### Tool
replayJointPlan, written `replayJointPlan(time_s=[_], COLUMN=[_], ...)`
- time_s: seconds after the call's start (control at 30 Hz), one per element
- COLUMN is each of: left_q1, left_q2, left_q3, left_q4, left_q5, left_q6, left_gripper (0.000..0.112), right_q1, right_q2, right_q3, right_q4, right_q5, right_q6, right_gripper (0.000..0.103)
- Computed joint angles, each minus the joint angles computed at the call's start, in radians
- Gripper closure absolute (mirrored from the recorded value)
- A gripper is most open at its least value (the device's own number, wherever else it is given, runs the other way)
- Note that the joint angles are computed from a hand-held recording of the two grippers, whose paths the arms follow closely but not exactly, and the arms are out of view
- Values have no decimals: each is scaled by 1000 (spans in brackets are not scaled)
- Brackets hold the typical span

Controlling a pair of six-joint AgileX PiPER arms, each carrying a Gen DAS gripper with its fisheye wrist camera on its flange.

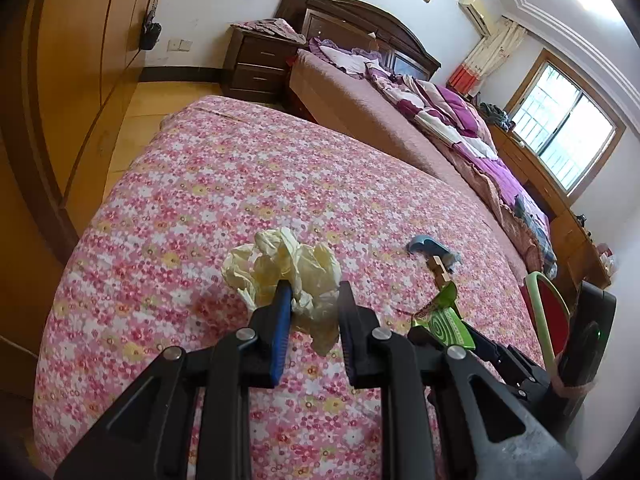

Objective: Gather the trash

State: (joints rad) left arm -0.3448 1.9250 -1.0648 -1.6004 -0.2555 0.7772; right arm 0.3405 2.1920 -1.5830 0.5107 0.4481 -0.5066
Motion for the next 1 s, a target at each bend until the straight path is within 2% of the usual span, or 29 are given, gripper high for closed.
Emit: replayJointPlan(time_s=[0.07, 0.17, 0.27, 0.33, 0.37, 0.6, 0.73, 1.0], left_q1=[-7, -24, -44, -56, -62, -102, -126, -146], left_q2=[-6, -22, -39, -50, -54, -89, -111, -137], left_q3=[6, 18, 28, 31, 30, 45, 56, 84], left_q4=[-3, 13, 23, 19, 3, -21, -36, 10], left_q5=[-2, -16, -31, -42, -48, -88, -113, -133], left_q6=[-6, -31, -54, -52, -35, -22, -11, -66], left_gripper=[90, 90, 90, 90, 90, 90, 90, 90], right_q1=[-23, -50, -47, -57, -68, -126, -160, -230], right_q2=[7, 11, 1, -13, -21, -113, -156, -259], right_q3=[-14, -21, -2, 21, 34, 152, 191, 278], right_q4=[61, 101, 99, 144, 185, 455, 547, 709], right_q5=[31, 57, 40, 37, 42, 80, 132, 174], right_q6=[-41, -75, -79, -121, -157, -430, -507, -656], right_gripper=[63, 73, 78, 87, 100, 101, 101, 101])
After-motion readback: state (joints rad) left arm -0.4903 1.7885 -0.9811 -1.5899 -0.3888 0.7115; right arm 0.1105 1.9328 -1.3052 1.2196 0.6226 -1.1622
